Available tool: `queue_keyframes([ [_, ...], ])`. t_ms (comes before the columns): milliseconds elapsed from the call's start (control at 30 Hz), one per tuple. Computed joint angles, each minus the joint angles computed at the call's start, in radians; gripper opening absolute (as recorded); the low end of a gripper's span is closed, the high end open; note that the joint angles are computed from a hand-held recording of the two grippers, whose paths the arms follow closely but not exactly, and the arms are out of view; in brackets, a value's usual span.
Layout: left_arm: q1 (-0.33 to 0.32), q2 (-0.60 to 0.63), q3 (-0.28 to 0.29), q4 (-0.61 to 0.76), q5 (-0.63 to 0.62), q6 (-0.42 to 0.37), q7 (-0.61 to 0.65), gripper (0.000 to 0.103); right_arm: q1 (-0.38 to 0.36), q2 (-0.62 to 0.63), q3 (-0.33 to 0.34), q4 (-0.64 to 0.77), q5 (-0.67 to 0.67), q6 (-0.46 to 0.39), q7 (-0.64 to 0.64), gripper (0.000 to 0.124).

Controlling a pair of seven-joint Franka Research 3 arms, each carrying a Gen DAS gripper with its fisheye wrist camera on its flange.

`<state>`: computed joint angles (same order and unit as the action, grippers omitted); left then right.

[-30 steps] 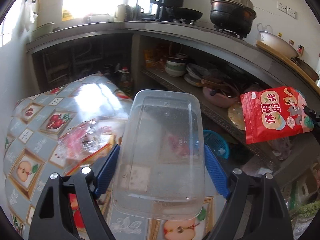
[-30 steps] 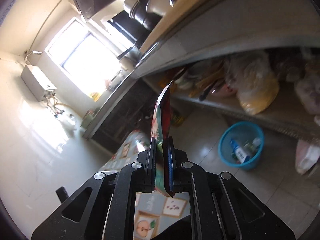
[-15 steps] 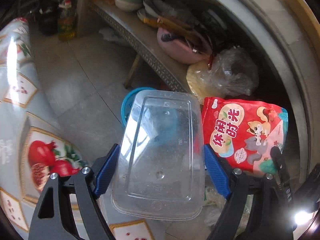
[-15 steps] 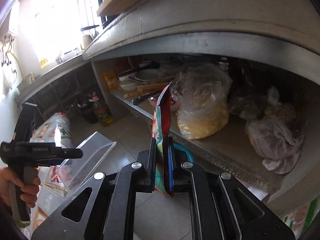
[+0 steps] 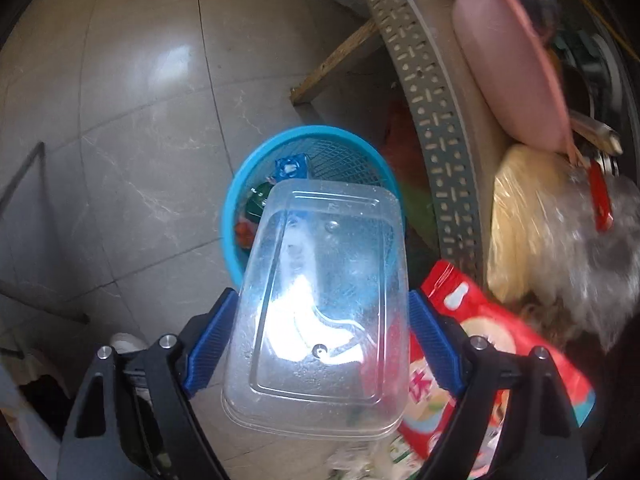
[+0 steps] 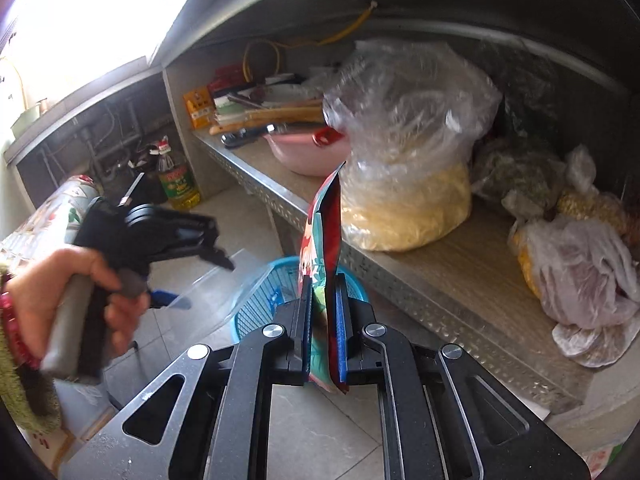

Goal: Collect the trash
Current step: 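Carry the container and snack bag with both tools over the wastebasket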

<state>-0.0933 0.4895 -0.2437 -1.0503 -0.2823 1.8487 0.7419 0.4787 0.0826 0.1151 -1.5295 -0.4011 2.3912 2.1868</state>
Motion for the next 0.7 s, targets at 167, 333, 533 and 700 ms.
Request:
queue_keyframes([
  [167,0.024,-0.013,-0.007,-0.089,-0.063,0.089,-0.037,0.09,-0.006,0.016,-0.007,-0.014,0.017,0.008,-0.018,0.009],
  [333,0.043,-0.049,-0.01,-0.131,-0.095,0.117,-0.012,0.09,-0.003,0.031,-0.011,-0.01,0.017,0.015,-0.038,0.009],
  [533,0.055,-0.143,-0.005,-0.169,-0.107,0.13,0.06,0.09,0.016,0.089,-0.025,0.039,-0.003,0.012,-0.075,0.009],
  [700,0.064,-0.272,0.023,-0.221,-0.096,0.123,0.129,0.09,0.039,0.101,-0.037,0.055,-0.027,0.02,-0.08,0.009],
])
